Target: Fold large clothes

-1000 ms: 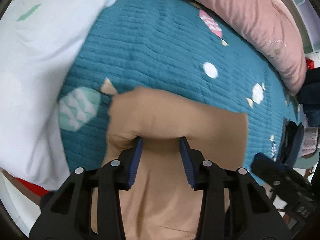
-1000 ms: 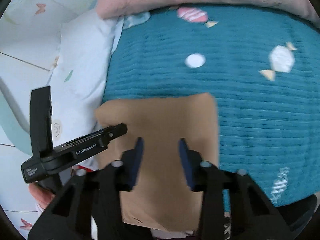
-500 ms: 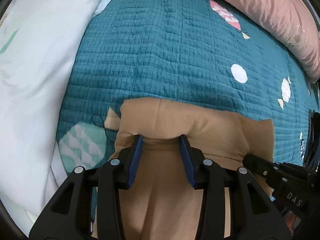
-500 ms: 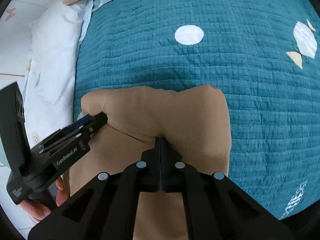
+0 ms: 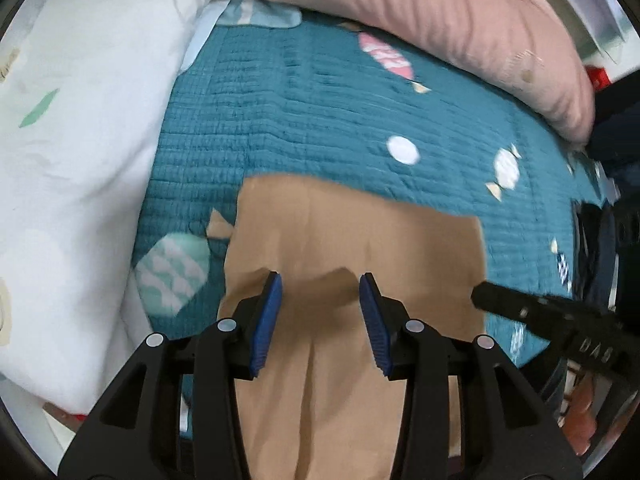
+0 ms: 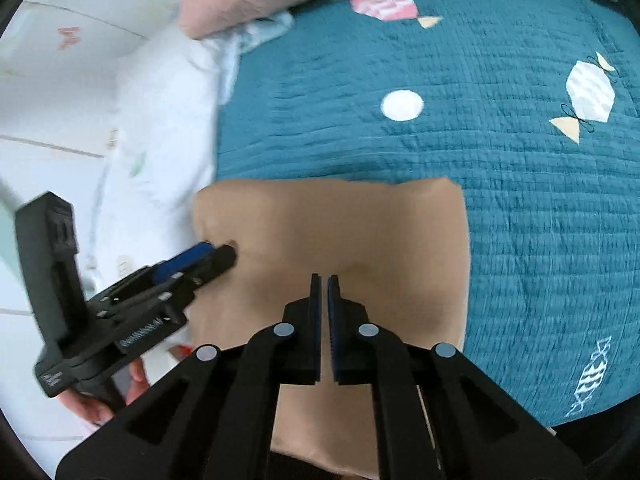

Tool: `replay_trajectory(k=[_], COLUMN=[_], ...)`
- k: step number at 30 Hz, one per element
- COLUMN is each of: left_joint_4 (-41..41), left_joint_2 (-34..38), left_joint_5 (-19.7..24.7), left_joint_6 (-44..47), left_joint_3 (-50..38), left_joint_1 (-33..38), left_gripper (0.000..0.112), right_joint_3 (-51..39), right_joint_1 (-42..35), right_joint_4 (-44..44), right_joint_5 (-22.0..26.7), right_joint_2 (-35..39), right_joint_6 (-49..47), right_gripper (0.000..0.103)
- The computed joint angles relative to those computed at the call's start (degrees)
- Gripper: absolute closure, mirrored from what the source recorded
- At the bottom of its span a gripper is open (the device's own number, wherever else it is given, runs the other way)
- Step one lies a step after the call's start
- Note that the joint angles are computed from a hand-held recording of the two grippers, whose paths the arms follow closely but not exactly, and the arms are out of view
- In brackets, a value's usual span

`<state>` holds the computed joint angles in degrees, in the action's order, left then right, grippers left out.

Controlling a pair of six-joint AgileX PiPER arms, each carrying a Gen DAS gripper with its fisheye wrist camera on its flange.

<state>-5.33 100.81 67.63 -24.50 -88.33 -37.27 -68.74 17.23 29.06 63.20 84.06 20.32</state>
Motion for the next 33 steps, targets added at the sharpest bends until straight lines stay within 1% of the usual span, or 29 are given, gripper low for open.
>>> replay_trajectory(k=[1, 2, 3, 5, 7, 9, 11, 13, 15, 17, 19, 21, 22, 24, 26, 27, 30, 31, 33], left_joint_4=[0.4, 0.5, 0.3, 1.5, 4.2, 3.7, 3.9, 6.2, 6.1, 6.4, 7.3, 8.4, 8.9, 9.7, 10.3, 10.2, 10.2, 10.2, 8.8], left_joint_2=[-2.3, -3.7, -5.4, -7.1, -8.3, -8.7, -7.6, -5.7, -5.1, -5.5, -6.2, -7.8, -8.6, -9.9, -12.1, -13.5, -16.5, -17.3, -18.9], left_joint_5=[-0.2, -0.5, -1.0, -1.1, -0.7, -3.0, -5.7, -7.6, -8.2, -7.1, -5.2, -3.4, -2.5, -0.8, 0.5, 0.8, 2.1, 2.0, 1.7], left_joint_6=[-0.4, -1.0, -1.9, -4.8, -8.2, -9.4, -9.7, -11.4, -11.2, -11.4, -12.5, -14.5, -15.4, -16.6, -18.5, -19.1, -21.3, -21.9, -22.9], left_joint_3=[1.8, 3.0, 4.8, 7.7, 11.1, 15.7, 19.0, 20.4, 20.6, 19.8, 18.6, 17.9, 17.3, 16.5, 16.6, 17.0, 18.1, 18.9, 21.1], left_joint_1=[-1.1, -1.9, -2.8, -5.0, -7.0, -7.3, -7.1, -7.4, -7.0, -7.2, -8.2, -9.6, -10.3, -11.8, -13.6, -14.4, -17.1, -17.9, -19.4], left_gripper=[0.071, 0.068, 0.061, 0.06, 0.06, 0.06, 0.059, 0.059, 0.059, 0.059, 0.059, 0.059, 0.059, 0.059, 0.059, 0.059, 0.059, 0.059, 0.059], right_joint_3=[1.4, 2.2, 3.0, 4.8, 7.0, 9.7, 13.1, 15.7, 15.0, 12.6, 11.4, 12.7, 13.1, 14.0, 13.7, 13.5, 14.1, 13.8, 14.6], right_joint_1=[-0.1, -0.1, 0.3, 2.8, 5.5, 7.3, 8.7, 8.9, 9.7, 11.0, 11.3, 11.4, 11.1, 10.3, 11.2, 12.2, 15.1, 15.5, 17.9], right_joint_4=[0.9, 1.6, 1.9, -0.9, -1.6, -1.5, -1.0, 1.3, 0.8, -2.1, -2.7, -2.3, -2.0, -1.1, -1.4, -2.2, -3.1, -3.3, -4.2], right_joint_5=[0.4, 0.8, 1.5, 3.5, 4.1, 2.5, -1.9, -6.2, -6.5, -4.5, -3.2, -3.2, -2.7, -1.1, 1.1, 2.2, 4.5, 4.2, 4.5], right_joint_2=[-2.5, -3.7, -4.9, -7.1, -7.0, -6.1, -4.1, -2.4, -1.8, -1.9, -2.7, -5.3, -6.8, -9.9, -12.4, -13.7, -16.4, -15.4, -15.7], right_joint_6=[-0.1, -0.6, -0.7, 2.8, 4.3, 4.6, 5.5, 3.7, 5.3, 7.5, 8.9, 9.0, 9.0, 8.7, 9.1, 10.3, 13.0, 13.0, 14.5], right_gripper=[0.098, 0.098, 0.098, 0.098, 0.098, 0.099, 0.103, 0.103, 0.103, 0.103, 0.103, 0.1, 0.1, 0.1, 0.099, 0.098, 0.097, 0.097, 0.098])
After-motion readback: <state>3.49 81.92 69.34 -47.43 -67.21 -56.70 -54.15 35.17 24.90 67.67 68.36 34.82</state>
